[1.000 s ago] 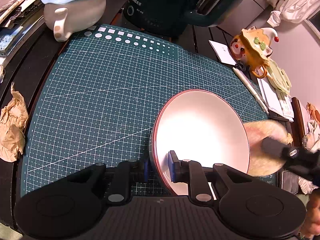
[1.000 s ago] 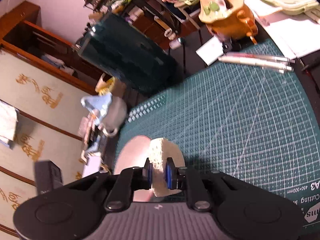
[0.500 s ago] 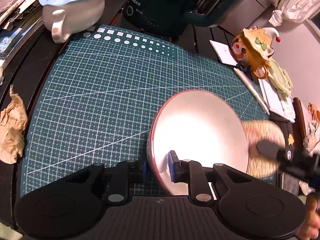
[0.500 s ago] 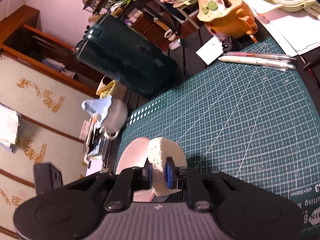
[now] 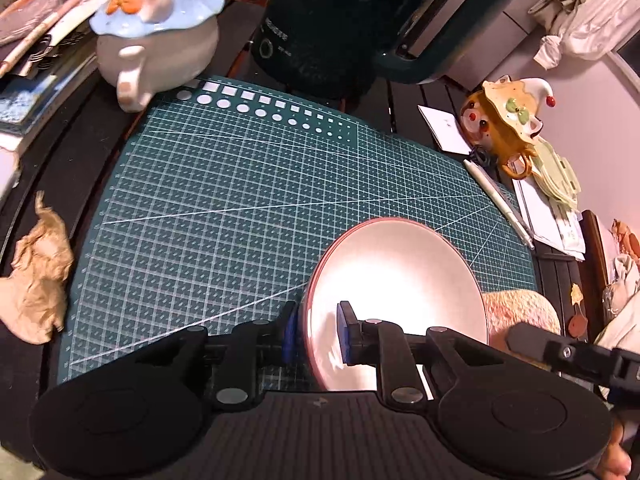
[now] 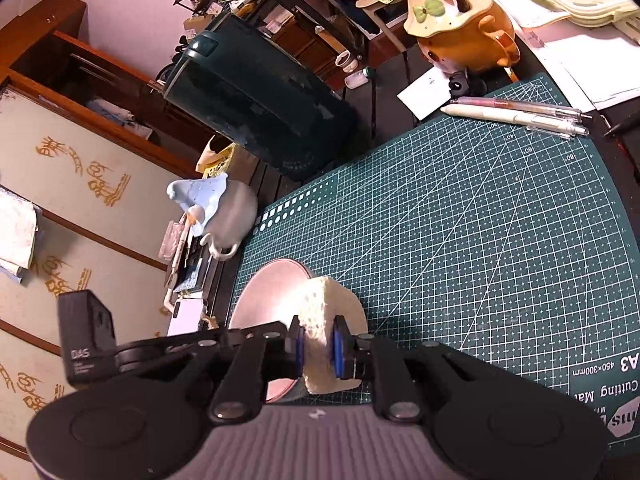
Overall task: Clean bowl
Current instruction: 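Hold the bowl with the left tool while the right tool scrubs its outer wall, then hold the bowl tilted with the left tool while the right tool rubs the sponge on its outside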
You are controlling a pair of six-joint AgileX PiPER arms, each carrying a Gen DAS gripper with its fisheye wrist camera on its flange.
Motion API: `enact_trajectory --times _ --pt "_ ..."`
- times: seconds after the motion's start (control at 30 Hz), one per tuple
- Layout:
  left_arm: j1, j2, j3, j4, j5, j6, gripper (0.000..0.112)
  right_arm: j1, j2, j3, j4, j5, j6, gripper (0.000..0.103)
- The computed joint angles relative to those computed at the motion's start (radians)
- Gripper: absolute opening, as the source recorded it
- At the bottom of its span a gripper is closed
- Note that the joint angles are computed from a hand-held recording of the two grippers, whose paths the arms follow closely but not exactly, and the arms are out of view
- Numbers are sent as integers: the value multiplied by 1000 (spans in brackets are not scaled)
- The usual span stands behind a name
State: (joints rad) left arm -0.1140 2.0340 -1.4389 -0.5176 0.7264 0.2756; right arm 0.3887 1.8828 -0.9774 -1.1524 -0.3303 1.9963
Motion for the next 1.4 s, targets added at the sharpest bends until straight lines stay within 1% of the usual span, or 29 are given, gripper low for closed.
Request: enact_trajectory --times 0.1,0.23,0.3,0.37,0.4,0.47,0.53,0.57,0.67,0.73,0.77,0.83,0.87,0.9,0.97,1.03,1.07,1.17,1.23,1.3,1.33,1.37,1.4 --pt "4 -3 14 -2 13 3 19 0 -2 0 3 6 -5 13" --pt "-11 30 -12 6 37 -9 18 -4 -4 -5 37 11 -37 13" --pt "-20 23 2 10 21 -3 19 -4 -5 -8 70 17 -71 13" --pt "-27 17 13 14 5 4 23 -2 2 -13 74 15 -81 13" --pt "-22 17 16 0 4 15 23 -1 10 -15 63 9 -72 13" --pt "-13 18 21 -24 4 34 23 3 29 -33 -21 14 10 13" --pt "0 25 17 -55 13 44 23 1 32 -41 -59 17 54 13" --pt "3 26 18 -64 14 50 23 1 33 -41 -52 17 52 13" --pt "5 28 18 -72 15 56 23 -2 -3 -9 103 9 -98 13" --pt "2 28 16 -67 13 52 23 -2 -6 -5 126 7 -122 13" --pt "2 29 15 -68 14 52 23 1 9 -14 86 9 -82 13" --pt "-1 24 20 -69 12 48 23 6 39 -43 -47 18 53 13" --pt "-5 19 25 -68 9 44 23 6 40 -47 -65 19 71 13" --pt "-5 20 25 -69 9 43 23 3 32 -41 -42 17 52 13" --pt "-8 20 23 -64 7 42 23 -4 5 -14 86 5 -69 13" --pt "-12 20 24 -57 3 38 23 -4 5 -5 134 -5 -115 13" --pt "-10 21 23 -57 5 40 23 -5 7 -4 132 -9 -114 13" --pt "-6 24 19 -62 9 45 23 6 43 -45 -29 19 42 13" --pt "-5 24 20 -64 10 47 23 3 31 -39 -2 16 20 13" --pt "-4 25 18 -62 10 48 23 -4 4 -10 127 0 -104 13" --pt "-3 26 17 -62 11 49 23 -6 0 -2 158 -6 -137 13" --pt "-1 26 17 -63 13 51 23 -6 6 -4 149 -8 -129 13" --pt "0 26 17 -65 14 54 23 -1 23 -18 100 -1 -82 13"
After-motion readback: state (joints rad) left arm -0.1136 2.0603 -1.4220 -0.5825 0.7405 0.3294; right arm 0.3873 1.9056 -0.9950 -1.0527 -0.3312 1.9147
